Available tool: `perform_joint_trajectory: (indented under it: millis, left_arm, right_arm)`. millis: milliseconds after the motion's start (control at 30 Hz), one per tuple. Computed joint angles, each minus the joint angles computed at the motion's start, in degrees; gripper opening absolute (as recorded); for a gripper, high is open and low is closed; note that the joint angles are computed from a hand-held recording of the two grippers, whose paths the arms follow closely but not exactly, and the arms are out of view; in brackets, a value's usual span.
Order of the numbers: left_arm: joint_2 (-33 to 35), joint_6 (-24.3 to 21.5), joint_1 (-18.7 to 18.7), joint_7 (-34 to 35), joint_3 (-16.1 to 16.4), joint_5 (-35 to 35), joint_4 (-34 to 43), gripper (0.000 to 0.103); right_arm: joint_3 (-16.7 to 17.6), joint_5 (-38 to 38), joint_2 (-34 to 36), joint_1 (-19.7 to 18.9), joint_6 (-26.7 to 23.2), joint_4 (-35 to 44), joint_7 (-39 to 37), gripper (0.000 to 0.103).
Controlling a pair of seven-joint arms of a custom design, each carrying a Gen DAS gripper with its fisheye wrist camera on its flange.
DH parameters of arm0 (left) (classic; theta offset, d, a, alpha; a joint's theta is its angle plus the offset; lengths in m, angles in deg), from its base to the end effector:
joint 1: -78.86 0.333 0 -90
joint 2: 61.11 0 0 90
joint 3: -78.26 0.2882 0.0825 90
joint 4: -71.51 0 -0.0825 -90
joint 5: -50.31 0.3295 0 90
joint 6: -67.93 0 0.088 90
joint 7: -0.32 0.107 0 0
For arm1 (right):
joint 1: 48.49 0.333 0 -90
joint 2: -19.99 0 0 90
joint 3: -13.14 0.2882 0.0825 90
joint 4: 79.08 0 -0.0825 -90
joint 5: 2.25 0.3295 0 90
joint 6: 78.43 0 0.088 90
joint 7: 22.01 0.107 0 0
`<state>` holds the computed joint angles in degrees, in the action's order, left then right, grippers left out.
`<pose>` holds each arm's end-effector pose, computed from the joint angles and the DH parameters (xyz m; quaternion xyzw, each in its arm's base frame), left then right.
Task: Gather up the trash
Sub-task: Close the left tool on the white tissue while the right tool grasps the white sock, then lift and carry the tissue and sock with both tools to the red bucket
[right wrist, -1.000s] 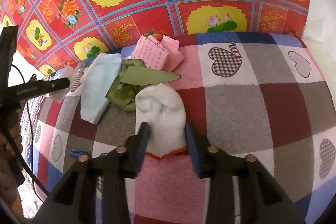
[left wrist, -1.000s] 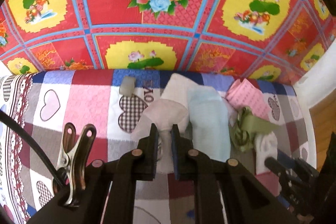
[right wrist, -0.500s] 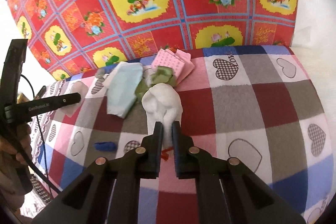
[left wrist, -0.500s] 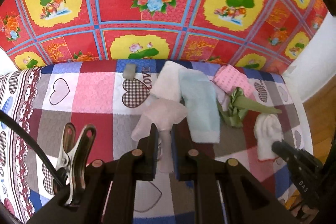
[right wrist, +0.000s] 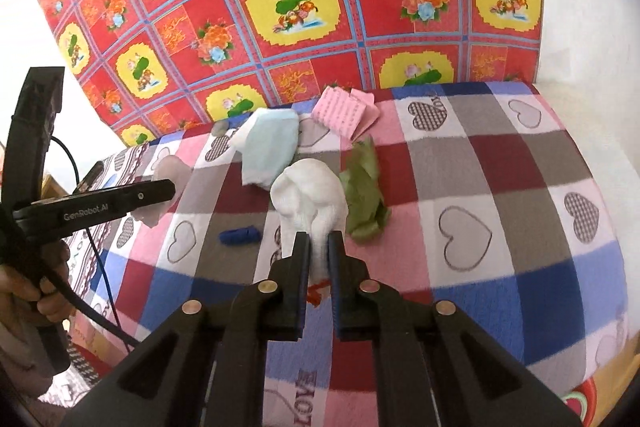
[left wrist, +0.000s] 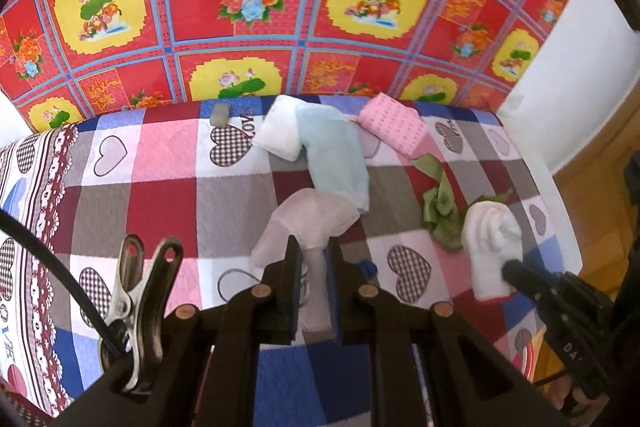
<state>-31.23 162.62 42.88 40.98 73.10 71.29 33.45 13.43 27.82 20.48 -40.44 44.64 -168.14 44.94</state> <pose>0.5001 -0.3585 0.6913 -0.7508 0.5995 -0.2273 0.1589 0.5374 0.0999 0.6706 -0.7707 0.5162 -0.0684 0.3672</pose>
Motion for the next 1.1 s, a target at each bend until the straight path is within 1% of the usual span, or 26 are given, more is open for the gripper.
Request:
perform_joint_trajectory:
  millis: [167,300,467,600,733,1100]
  left_arm:
    - [-4.6,2.6,0.2,-1.0,-1.4,0.4,-7.6,0.012]
    - [-8.5,4.5,1.3,-2.4,-2.9,0.5,-14.1,0.012]
    - [-11.1,5.4,2.6,-3.5,-4.4,0.5,-18.5,0.012]
    - [-12.2,6.2,3.3,-3.7,-5.4,0.2,-20.4,0.012]
    - [-12.4,6.7,3.4,-3.2,-6.0,0.4,-20.7,0.012]
    - [-13.1,7.9,2.4,0.3,-7.1,-0.1,-20.9,0.012]
  right_arm:
    - [0.0,-1.6,-1.8,0.5,0.0,-3.3,0.3,0.010]
    - [0.0,-2.9,-2.5,1.1,-0.9,-5.5,0.6,0.011]
    - [-0.1,-3.5,-3.2,1.7,-1.4,-6.9,0.0,0.011]
    - [-0.3,-2.9,-4.5,2.2,-0.7,-8.1,-0.7,0.011]
    - [-0.6,-3.4,-7.0,2.7,1.0,-10.4,-0.4,0.011]
    - [-2.1,-4.8,-15.2,4.9,4.1,-17.6,3.9,0.011]
